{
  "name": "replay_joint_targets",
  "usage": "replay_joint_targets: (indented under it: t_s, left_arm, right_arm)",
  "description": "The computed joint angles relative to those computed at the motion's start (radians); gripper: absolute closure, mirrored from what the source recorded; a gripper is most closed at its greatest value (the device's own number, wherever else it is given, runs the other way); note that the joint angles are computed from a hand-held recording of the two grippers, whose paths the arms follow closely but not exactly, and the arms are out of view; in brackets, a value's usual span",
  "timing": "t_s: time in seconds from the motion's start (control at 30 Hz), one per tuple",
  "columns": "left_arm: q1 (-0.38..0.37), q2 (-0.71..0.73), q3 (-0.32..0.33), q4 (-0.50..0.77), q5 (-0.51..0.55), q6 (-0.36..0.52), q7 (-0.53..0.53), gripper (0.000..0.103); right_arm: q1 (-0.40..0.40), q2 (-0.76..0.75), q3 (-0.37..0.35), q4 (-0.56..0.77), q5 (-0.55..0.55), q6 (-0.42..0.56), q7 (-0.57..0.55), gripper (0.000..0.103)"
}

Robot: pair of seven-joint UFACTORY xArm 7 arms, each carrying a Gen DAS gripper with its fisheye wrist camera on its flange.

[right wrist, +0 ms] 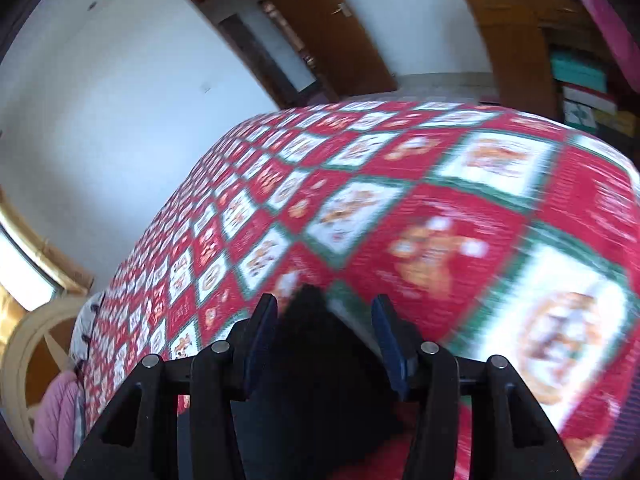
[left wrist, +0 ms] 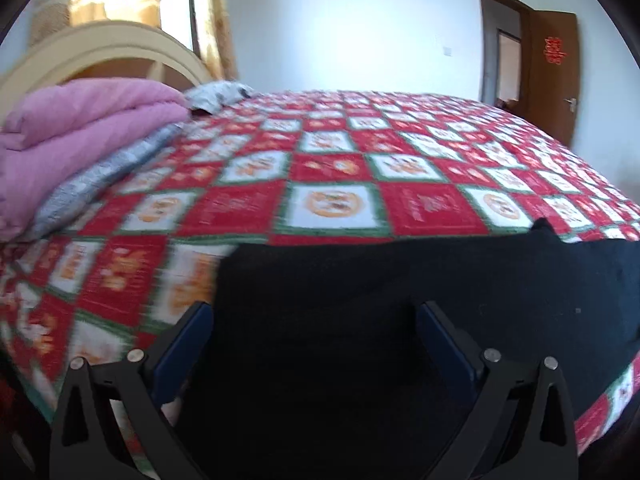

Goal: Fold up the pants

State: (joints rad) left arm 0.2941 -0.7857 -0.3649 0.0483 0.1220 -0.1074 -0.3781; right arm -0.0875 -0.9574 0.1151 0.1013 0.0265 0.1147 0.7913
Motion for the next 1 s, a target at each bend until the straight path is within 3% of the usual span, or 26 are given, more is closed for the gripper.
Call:
replay_joint_targets:
  t_s: [0.13,0.27,0.37,0.47,0.6,0.7,0.77,0.87,0.93,1.0]
  left_arm:
    - [0.021,0.006,0.048,-0.022,-0.022,0.002,-0.01,0.0]
    - [0.042,0.026,0.03,-0.047,-0.055,-0.018,-0.062,0.0]
    - [0.014,-0.022,0.036,-0.078,-0.079,-0.017,-0.11,0.0]
    - [0.017,0.001,0.019,-0.104,-0.087,-0.077,-0.138,0.0]
    - [0.015,0.046,0.038,-0.123,-0.11,-0.157,-0.118,0.0]
    - [0.032,0.063,0.004,-0.124,-0.136,-0.187,-0.1,0.0]
    - [0.023,0.051,0.004,-0.132,-0.154,-0.185,-0.091,0.0]
    - [0.002,0.005,0.032,-0.147,-0.164,-0.149,-0.083,0.0]
    - [-0.002,0.027,0.057,-0.153,-0.161,-0.176,-0.074,0.0]
    - [0.01,0.066,0.038,-0.155,-0.175,-0.23,-0.073,0.0]
  right_arm:
    - [0.057,-0.141,-0.072,-0.098,0.019,0.017,-0.043,0.052]
    - [0.031,-0.15,0.006,-0.109,0.01,0.005,-0.013,0.052]
    - [0.08,-0.217,-0.019,-0.138,0.028,0.015,0.009,0.052]
    - [0.098,-0.27,-0.011,-0.153,0.016,0.072,0.007,0.052]
    - [0.099,-0.227,0.004,-0.165,-0.003,0.001,-0.002,0.052]
    - [0.074,-0.2,0.064,-0.16,-0.031,-0.022,0.012,0.052]
    - [0.068,-0.178,0.057,-0.159,-0.042,-0.06,0.003,0.052]
    - [0.148,-0.154,-0.04,-0.197,-0.008,-0.202,-0.043,0.052]
    - [0.091,-0.113,0.043,-0.162,-0.025,-0.138,-0.018,0.066]
    - [0.047,-0.106,0.117,-0.16,-0.035,-0.139,0.019,0.067]
